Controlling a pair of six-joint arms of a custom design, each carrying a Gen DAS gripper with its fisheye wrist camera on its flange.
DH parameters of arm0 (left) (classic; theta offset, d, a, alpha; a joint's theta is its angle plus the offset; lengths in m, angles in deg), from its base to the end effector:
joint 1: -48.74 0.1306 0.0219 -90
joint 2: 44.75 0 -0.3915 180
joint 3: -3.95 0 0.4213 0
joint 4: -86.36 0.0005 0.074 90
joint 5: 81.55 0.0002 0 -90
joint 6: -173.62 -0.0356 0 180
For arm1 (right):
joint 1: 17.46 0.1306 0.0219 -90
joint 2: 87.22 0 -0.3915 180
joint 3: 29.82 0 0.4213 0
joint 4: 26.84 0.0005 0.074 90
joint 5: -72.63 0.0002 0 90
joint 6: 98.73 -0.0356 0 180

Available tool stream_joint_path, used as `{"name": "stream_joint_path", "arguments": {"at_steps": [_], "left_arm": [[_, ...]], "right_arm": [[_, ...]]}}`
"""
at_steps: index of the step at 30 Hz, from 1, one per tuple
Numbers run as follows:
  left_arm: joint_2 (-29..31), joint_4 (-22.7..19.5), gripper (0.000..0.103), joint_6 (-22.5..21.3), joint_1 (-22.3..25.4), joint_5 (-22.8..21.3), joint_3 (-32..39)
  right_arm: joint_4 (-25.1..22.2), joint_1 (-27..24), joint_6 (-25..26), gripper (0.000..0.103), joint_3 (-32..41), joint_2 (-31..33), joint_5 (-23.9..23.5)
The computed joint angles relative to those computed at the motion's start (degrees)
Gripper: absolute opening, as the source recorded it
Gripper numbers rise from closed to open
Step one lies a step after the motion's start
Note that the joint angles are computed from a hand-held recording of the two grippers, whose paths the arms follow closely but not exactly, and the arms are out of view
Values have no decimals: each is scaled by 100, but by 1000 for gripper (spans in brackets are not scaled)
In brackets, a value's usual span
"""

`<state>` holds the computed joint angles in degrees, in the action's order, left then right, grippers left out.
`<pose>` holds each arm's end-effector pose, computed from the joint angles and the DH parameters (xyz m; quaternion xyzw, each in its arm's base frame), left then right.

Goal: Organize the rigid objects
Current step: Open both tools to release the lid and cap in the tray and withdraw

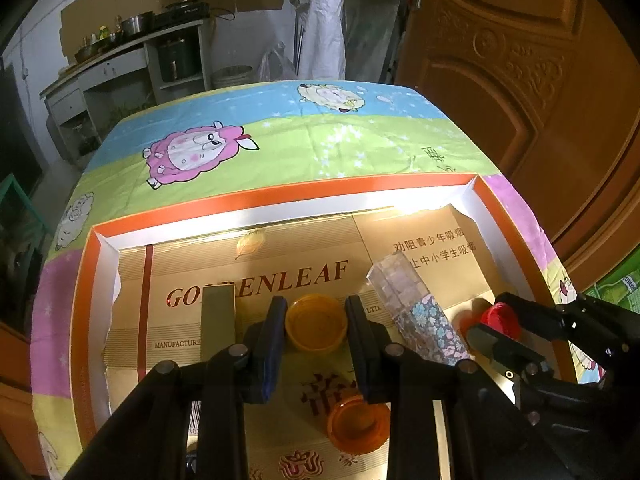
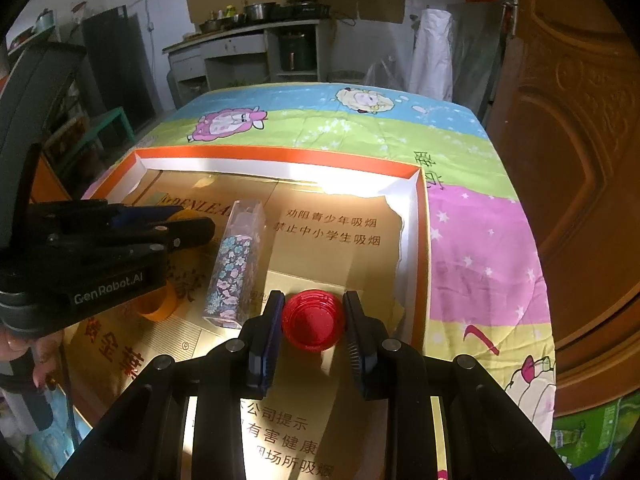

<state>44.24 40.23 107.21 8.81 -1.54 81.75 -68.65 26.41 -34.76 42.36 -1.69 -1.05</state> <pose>0.3771 -0.3082 0.3484 0.1116 0.9497 -0.0765 0.2823 0.3410 0.3133 0.3347 -0.1045 0.9396 0.0588 0.3205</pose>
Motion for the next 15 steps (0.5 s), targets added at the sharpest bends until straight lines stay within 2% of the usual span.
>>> {"name": "stream_joint_path", "arguments": {"at_steps": [5,7,9,10,15], "left_arm": [[-90,126,31,70,33,115,-66],[-112,155,34,45,16,101,-71],[-168,175,40,28,-10,91,-79],[-187,182,43,23,-18,81,-81],[-406,227,45,63,-77,68,-150]], "right_arm": [[49,24,9,31,-13,-1,66],[76,26,39,32,-24,-16,97],[94,30,52,43,-28,-36,124],[85,39,54,46,-31,-51,144],[19,56,3,47,-46,-170,210]]}}
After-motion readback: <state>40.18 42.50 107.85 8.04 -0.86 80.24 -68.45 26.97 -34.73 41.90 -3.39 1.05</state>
